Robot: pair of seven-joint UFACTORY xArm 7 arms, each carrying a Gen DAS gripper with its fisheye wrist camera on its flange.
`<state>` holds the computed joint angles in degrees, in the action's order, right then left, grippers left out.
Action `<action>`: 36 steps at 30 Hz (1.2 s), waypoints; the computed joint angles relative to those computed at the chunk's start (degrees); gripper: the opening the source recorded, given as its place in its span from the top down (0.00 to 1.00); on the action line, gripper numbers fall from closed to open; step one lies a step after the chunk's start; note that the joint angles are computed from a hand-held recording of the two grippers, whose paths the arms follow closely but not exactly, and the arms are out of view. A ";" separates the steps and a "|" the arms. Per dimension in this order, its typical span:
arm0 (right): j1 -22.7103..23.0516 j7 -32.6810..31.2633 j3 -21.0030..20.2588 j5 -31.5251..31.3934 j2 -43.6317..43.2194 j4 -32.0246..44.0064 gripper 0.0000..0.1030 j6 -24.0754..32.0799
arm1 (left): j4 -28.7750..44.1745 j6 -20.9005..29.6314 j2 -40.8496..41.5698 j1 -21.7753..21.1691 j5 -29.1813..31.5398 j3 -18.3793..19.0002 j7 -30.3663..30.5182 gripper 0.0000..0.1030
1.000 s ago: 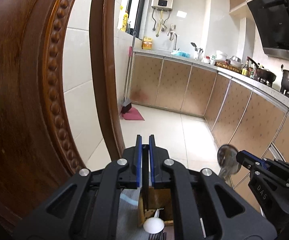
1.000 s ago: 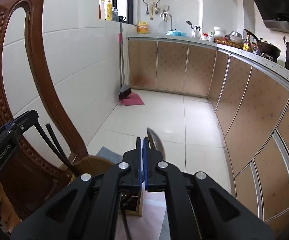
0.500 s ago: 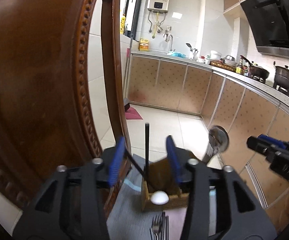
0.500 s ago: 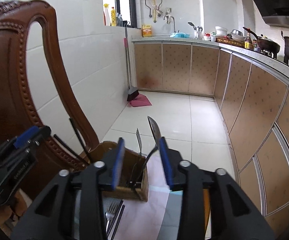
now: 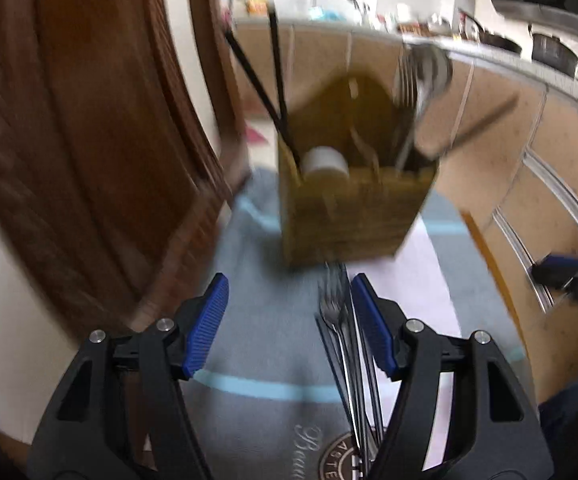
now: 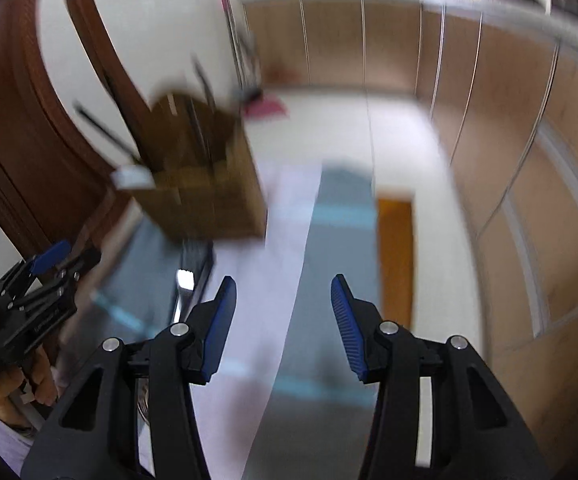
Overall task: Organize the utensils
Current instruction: 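Move both open tools back down to the remaining utensils, then close the left tool on a black chopstick beside the forks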
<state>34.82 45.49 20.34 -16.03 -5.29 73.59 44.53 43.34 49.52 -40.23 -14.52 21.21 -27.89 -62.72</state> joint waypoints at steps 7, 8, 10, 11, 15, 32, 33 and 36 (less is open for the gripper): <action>4.86 2.02 -0.43 -0.30 12.32 4.95 0.52 3.70 | -3.54 -1.95 5.93 -4.57 -5.87 4.47 3.96 0.39; 5.71 2.26 -0.93 -0.69 13.37 5.93 0.52 4.37 | -3.15 -2.06 6.82 -4.78 -6.08 4.76 4.47 0.40; 7.25 2.87 -1.92 -2.08 14.74 6.91 0.52 5.43 | -2.94 -2.29 8.32 -5.60 -6.84 5.58 5.97 0.40; 7.92 3.25 -2.35 -2.78 15.28 7.44 0.52 6.36 | -2.81 -2.58 9.20 -5.93 -7.27 5.94 6.54 0.40; 8.30 3.39 -3.34 -1.88 14.63 5.81 0.52 5.54 | -2.06 -2.94 11.45 -6.69 -8.42 6.75 7.51 0.38; 12.21 0.69 -4.99 -3.13 23.80 17.65 0.52 8.24 | -3.71 0.22 7.24 -5.50 -10.71 7.52 4.71 0.44; 13.18 1.02 -5.60 -4.36 24.66 18.92 0.52 9.15 | -3.47 0.75 7.36 -5.33 -10.52 7.46 4.67 0.44; 14.05 0.17 -6.23 -4.22 25.81 20.59 0.52 9.32 | -3.45 1.95 7.30 -5.24 -10.84 7.70 4.34 0.43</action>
